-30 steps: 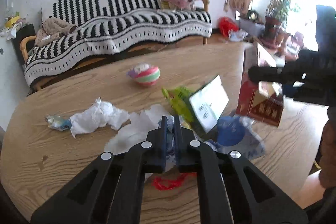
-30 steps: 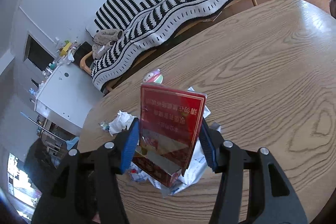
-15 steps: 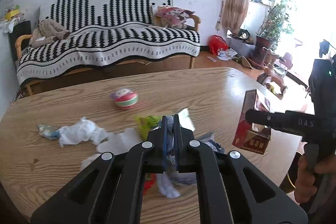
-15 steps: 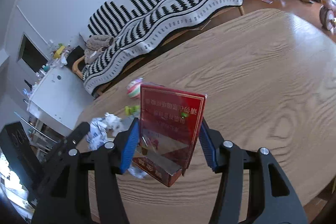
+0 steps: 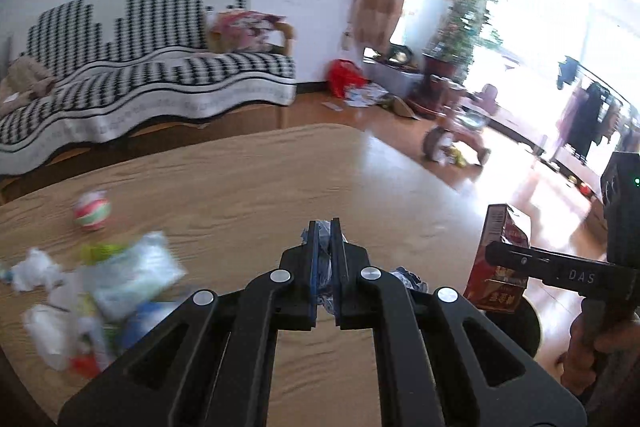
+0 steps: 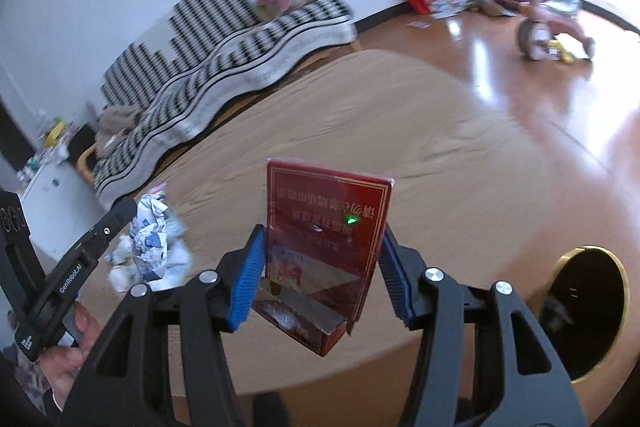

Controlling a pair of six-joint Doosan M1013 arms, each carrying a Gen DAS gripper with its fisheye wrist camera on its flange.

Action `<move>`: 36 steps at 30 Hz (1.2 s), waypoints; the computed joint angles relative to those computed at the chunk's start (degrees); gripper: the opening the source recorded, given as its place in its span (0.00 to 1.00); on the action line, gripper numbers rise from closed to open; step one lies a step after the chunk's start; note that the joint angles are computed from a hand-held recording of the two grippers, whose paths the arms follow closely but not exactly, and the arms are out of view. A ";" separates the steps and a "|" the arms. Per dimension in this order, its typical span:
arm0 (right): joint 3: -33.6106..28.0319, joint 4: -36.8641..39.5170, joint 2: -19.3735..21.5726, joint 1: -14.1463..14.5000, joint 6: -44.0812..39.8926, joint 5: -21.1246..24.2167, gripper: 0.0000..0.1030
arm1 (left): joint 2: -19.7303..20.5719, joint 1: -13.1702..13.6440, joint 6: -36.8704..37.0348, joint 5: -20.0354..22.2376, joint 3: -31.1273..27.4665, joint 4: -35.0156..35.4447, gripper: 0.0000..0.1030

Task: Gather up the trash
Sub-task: 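Carry the red box and blue wrapper to the bin and release both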

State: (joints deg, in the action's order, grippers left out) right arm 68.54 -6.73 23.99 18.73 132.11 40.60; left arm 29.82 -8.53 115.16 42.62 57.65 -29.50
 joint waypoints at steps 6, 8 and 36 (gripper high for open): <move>10.75 -6.49 -7.30 -3.73 8.24 -1.67 0.53 | 0.86 -4.77 2.50 1.82 -0.14 -2.78 0.04; 13.98 -9.23 -9.59 -4.91 11.33 -1.41 0.53 | 1.37 -6.28 3.25 2.76 -0.44 -3.88 0.04; 27.42 -9.01 -16.25 -14.03 17.73 8.66 0.53 | 7.01 -18.50 10.10 13.12 -0.37 -6.47 0.04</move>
